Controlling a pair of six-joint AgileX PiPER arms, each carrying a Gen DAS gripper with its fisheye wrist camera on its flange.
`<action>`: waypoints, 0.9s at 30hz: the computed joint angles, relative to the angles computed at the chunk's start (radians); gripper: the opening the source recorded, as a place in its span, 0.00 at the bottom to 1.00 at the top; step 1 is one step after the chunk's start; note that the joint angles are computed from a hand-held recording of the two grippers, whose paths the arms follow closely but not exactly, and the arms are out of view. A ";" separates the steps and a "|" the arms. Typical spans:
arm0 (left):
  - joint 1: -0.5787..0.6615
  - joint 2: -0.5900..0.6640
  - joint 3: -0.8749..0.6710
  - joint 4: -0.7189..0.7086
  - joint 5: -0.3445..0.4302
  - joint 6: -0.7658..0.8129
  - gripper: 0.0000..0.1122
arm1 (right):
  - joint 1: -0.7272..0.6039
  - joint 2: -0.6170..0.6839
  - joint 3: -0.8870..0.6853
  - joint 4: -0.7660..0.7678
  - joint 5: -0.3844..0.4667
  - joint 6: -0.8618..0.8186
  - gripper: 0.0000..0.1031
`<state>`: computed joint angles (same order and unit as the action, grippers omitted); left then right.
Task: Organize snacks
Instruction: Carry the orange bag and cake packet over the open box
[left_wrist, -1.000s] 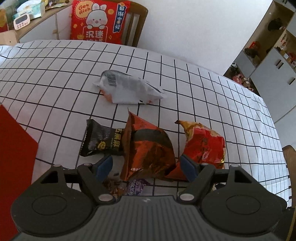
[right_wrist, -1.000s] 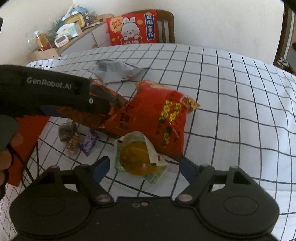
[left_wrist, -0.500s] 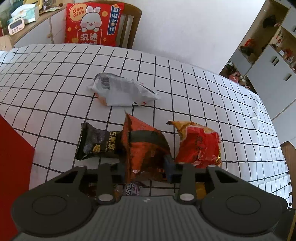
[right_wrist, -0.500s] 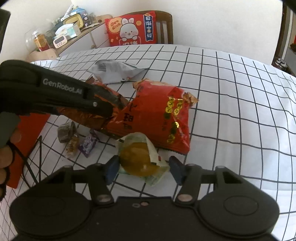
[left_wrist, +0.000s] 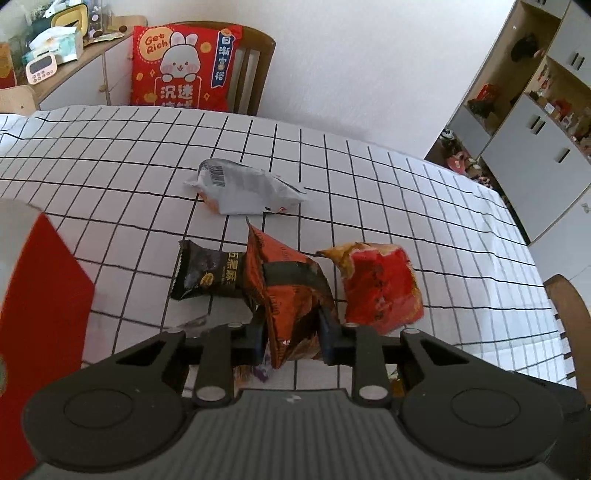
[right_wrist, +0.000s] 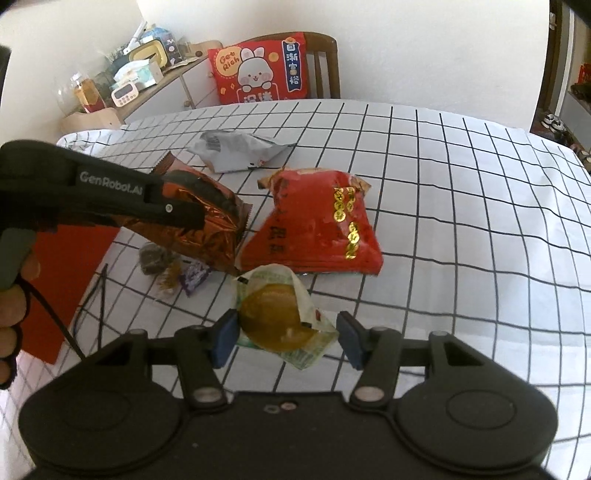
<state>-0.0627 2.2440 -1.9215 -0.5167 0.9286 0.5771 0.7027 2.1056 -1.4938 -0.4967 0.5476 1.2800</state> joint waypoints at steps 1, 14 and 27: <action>0.007 -0.019 0.022 -0.007 -0.001 0.011 0.24 | 0.007 -0.015 0.010 -0.007 0.001 0.008 0.55; 0.127 -0.231 0.216 -0.081 0.043 0.124 0.24 | 0.096 -0.130 0.000 -0.043 0.076 0.054 0.55; 0.316 -0.350 0.262 -0.176 0.162 0.263 0.24 | 0.180 -0.105 -0.202 -0.045 0.170 -0.004 0.55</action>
<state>0.2537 1.8938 -1.6596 -0.6926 1.0909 0.8403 0.8824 2.0008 -1.6956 -0.5415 0.7171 1.2758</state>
